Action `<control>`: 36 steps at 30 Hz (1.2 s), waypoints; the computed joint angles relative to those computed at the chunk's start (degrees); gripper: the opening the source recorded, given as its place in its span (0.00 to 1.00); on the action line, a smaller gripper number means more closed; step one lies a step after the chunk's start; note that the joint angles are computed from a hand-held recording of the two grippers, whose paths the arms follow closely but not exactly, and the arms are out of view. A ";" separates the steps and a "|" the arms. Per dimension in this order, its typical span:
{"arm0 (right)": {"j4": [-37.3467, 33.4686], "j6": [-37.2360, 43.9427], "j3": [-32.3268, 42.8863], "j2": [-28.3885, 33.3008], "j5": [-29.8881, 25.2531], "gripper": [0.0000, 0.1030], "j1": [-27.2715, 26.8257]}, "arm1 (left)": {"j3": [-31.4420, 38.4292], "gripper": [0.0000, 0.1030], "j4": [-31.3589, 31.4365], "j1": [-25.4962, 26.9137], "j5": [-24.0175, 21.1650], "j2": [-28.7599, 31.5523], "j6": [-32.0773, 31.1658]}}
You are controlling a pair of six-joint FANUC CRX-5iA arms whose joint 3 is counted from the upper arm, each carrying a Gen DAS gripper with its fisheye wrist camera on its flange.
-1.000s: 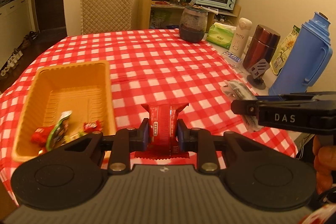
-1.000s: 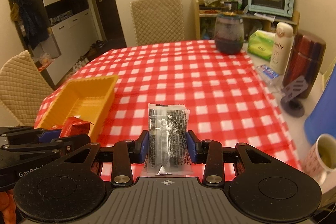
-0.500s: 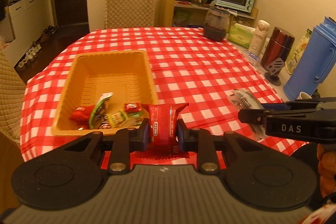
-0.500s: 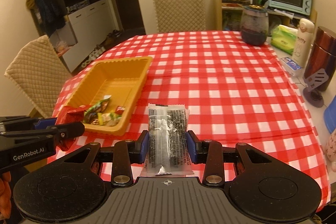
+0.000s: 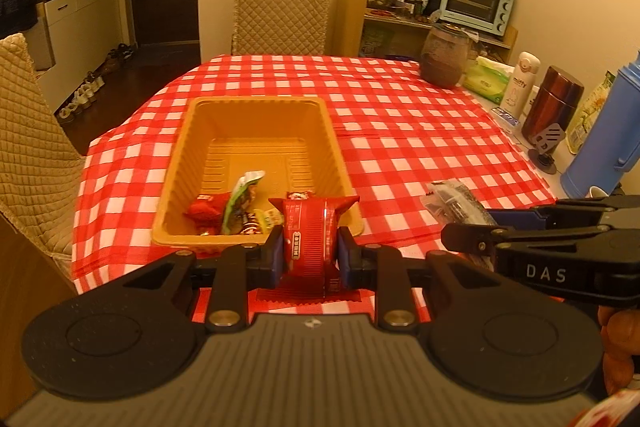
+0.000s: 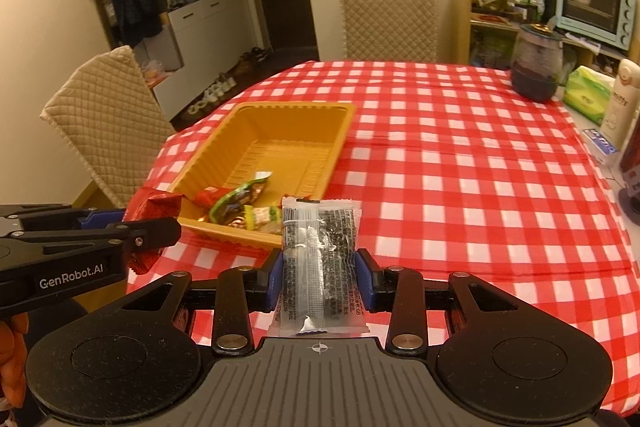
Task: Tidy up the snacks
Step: 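Carry the red candy and clear-wrapped bar over the orange tray with both tools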
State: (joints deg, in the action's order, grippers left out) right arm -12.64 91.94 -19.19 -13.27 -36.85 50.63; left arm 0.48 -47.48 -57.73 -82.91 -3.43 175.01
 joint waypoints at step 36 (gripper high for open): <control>-2.36 3.38 7.85 10.43 1.62 0.37 2.97 | -8.76 0.23 1.94 9.81 5.01 -8.53 -3.22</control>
